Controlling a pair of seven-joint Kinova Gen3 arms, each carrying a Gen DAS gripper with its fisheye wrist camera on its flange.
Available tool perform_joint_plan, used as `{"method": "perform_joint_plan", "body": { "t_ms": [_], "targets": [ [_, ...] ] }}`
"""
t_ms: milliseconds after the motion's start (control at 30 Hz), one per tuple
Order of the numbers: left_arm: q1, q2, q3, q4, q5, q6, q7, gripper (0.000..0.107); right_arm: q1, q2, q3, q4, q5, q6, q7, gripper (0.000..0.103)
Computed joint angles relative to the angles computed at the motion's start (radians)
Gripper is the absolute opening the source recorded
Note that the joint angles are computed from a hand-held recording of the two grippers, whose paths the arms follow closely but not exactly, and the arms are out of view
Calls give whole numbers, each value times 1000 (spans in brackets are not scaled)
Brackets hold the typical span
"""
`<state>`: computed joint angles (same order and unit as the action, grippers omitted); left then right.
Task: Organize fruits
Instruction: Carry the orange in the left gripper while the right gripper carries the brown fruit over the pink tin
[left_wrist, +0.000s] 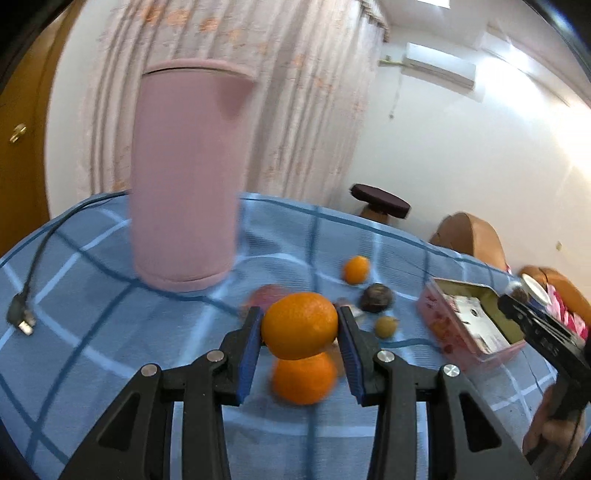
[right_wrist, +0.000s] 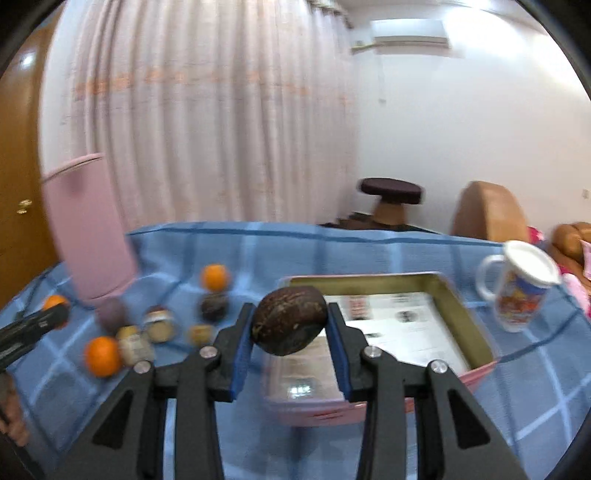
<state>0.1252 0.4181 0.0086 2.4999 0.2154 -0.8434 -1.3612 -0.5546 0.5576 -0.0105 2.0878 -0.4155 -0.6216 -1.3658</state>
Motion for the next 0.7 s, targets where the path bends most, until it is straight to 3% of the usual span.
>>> {"method": "perform_joint_plan", "body": {
  "t_ms": [300,467,700],
  "targets": [
    [137,34,27,-235,73,190,-124,42,36,40,115,-88,-90,140,74,41],
    [179,83,39,-367,75,300,-139,42,72,57,126,-114,-72,168,70,41],
    [296,145,-33,-498,171,410,-214,42,115,72,118,-157,0,237,46,41]
  ]
}}
